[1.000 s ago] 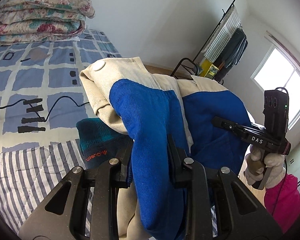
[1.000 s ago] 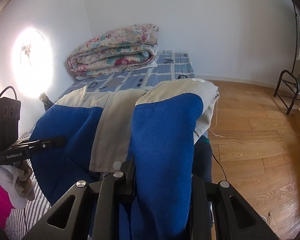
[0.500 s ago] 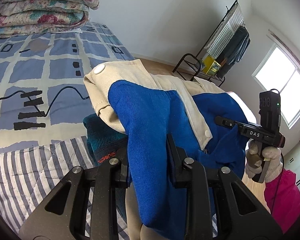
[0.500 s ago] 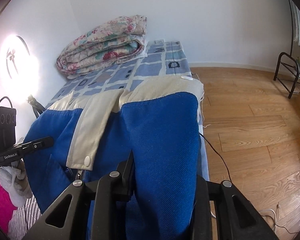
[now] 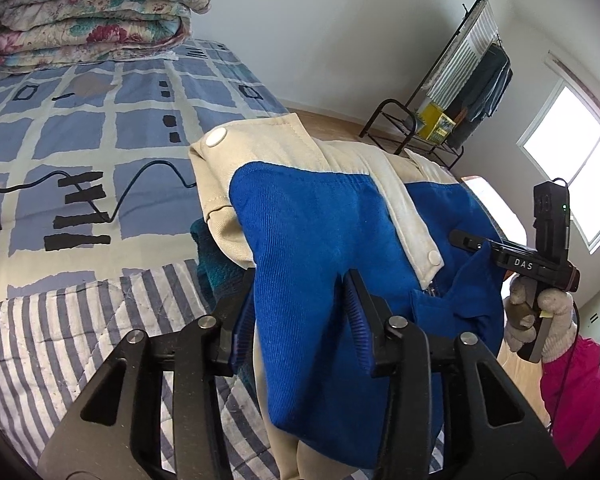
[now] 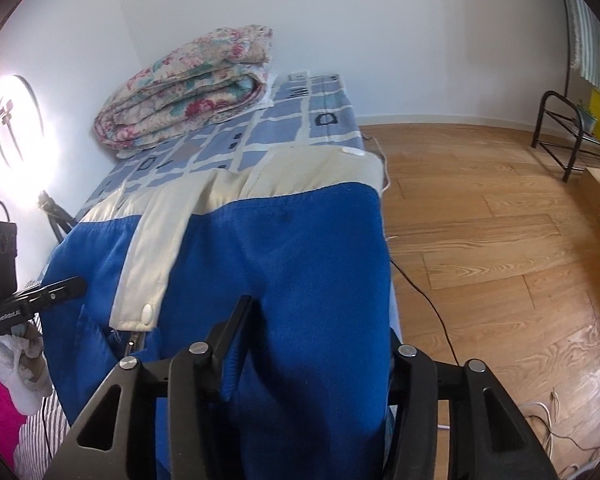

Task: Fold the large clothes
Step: 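Carry the lifted bundle with both tools toward the bed's head, then lower the bundle onto the bed and open both tools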

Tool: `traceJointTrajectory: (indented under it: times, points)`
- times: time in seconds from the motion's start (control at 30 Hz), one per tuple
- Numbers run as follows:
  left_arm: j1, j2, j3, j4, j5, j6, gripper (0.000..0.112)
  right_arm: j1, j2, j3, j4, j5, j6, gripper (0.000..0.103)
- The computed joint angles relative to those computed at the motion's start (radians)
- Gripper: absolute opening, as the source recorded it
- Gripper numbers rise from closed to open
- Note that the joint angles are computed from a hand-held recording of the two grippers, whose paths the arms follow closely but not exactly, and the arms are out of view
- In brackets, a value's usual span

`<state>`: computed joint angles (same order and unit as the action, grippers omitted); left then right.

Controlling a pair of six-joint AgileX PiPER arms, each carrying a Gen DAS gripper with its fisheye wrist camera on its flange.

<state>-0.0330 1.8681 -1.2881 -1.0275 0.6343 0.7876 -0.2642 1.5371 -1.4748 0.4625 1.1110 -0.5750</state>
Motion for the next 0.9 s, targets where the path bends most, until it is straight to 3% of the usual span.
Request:
traceJointTrajectory:
  times: [0.27, 0.4, 0.9]
  points:
    - [-0.011, -0.037, 0.018, 0.123, -0.026, -0.127, 0.057, 0.047, -0.044, 0.036, -0.103, -0.047, 0.088, 0.061]
    - [-0.004, -0.076, 0.049, 0.137, -0.022, -0.143, 0.057, 0.069, -0.081, 0.048, -0.164, -0.049, 0.139, 0.071]
    - [-0.015, -0.313, 0.208, 0.183, 0.009, -0.188, 0.057, 0.034, -0.272, 0.09, -0.174, 0.04, 0.181, 0.072]
